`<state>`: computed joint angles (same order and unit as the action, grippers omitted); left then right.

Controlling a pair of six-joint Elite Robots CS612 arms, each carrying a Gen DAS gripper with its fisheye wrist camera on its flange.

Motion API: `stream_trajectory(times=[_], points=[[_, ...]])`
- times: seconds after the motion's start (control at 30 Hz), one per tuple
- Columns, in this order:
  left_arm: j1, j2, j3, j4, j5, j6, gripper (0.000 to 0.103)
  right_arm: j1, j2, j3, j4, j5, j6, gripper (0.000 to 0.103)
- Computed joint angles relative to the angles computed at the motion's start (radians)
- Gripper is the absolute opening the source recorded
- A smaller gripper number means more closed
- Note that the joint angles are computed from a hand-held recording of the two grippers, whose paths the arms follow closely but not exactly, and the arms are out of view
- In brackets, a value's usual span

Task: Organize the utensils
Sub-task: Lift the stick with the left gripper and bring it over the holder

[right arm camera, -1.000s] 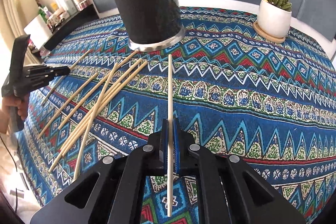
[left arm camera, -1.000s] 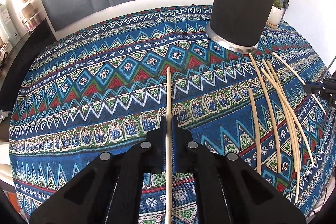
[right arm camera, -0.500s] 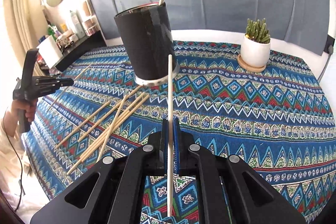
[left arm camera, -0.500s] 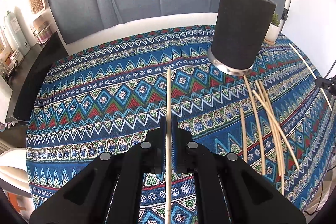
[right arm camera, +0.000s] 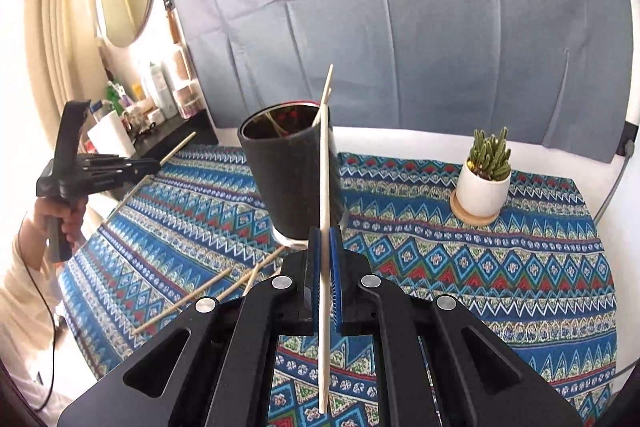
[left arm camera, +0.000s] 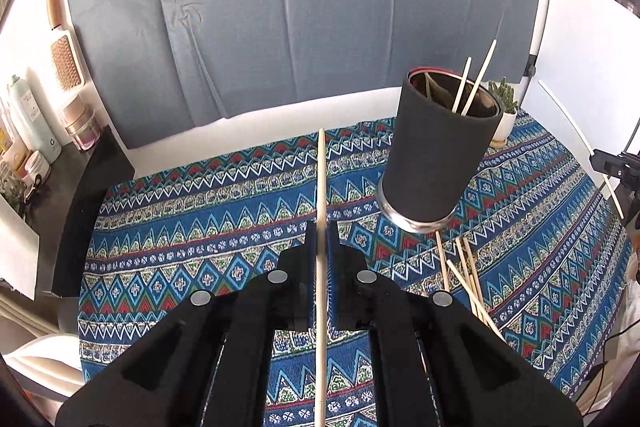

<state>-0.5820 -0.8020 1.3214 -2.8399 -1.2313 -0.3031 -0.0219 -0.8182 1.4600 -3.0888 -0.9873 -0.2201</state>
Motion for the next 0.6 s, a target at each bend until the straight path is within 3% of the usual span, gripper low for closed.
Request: stream_trajectory(times=[0.27,0.6], points=[[0.007,0.023,-0.086,-0.010,-0.006,0.052,0.005,0.018,0.033,-0.095,-0.026,0.068,0.024,0.005],[0.019,0.090,-0.219,-0.062,-0.070,0.069,0.005,0.045,0.121,-0.266,-0.014,0.132,0.088,0.005]])
